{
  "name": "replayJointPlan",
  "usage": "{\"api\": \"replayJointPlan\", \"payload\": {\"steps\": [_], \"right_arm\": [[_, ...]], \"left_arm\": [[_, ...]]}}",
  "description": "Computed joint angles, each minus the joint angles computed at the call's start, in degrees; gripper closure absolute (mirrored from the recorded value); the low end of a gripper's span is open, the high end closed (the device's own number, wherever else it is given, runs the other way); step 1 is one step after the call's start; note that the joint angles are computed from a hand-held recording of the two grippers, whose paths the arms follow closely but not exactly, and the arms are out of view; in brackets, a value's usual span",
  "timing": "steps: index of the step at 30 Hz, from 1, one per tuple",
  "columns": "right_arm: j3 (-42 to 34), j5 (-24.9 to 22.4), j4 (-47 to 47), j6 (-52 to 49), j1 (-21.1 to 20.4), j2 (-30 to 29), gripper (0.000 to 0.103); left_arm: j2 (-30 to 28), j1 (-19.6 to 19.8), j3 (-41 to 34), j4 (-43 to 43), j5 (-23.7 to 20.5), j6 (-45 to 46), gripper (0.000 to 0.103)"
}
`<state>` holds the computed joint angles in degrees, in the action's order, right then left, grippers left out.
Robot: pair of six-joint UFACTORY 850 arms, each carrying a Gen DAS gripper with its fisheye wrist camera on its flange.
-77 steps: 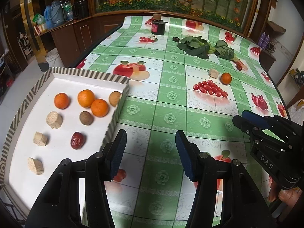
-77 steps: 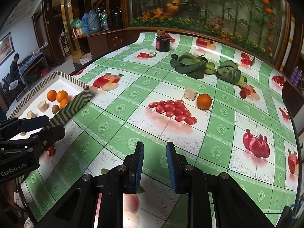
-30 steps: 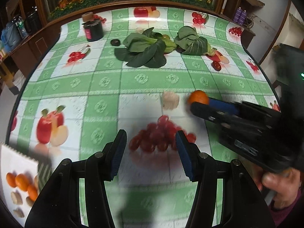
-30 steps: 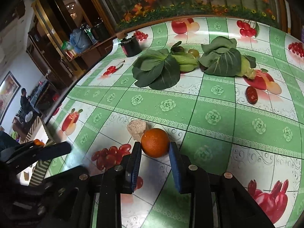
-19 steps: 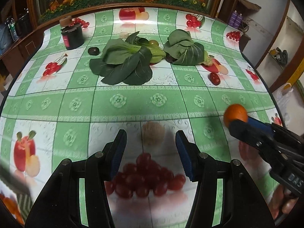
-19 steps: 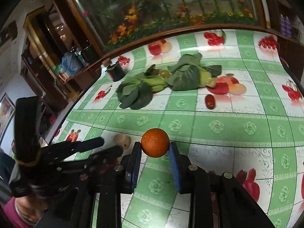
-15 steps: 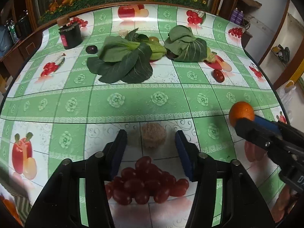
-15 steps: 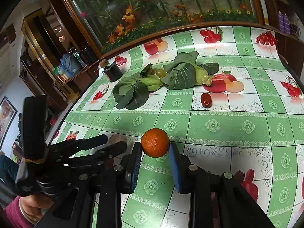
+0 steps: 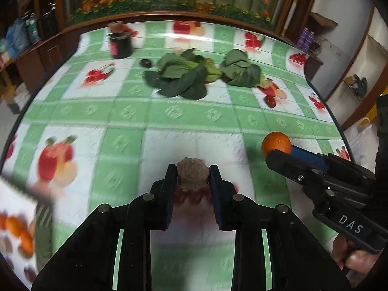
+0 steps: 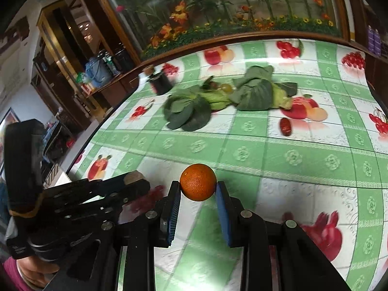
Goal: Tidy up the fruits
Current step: 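Grasp a tan textured ball with the left gripper while the right gripper grasps an orange, then carry the tan ball and orange in both grippers over the tray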
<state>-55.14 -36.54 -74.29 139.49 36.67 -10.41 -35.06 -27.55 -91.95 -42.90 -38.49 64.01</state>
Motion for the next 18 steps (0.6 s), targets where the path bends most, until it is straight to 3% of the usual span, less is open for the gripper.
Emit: {"api": "replayJointPlan", "payload": {"steps": [6, 18], "right_arm": [[-4.09, -0.7, -0.28, -0.3, 3.68, -3.14, 0.074], [-13.62, -0.17, -0.01, -1.26, 8.78, -10.96, 0.074]], "left_arm": [[5.73, 3.84, 6.86, -2.89, -0.05, 4.79, 0.077], [13.16, 11.08, 16.84, -10.69, 7.37, 17.57, 0.077]]}}
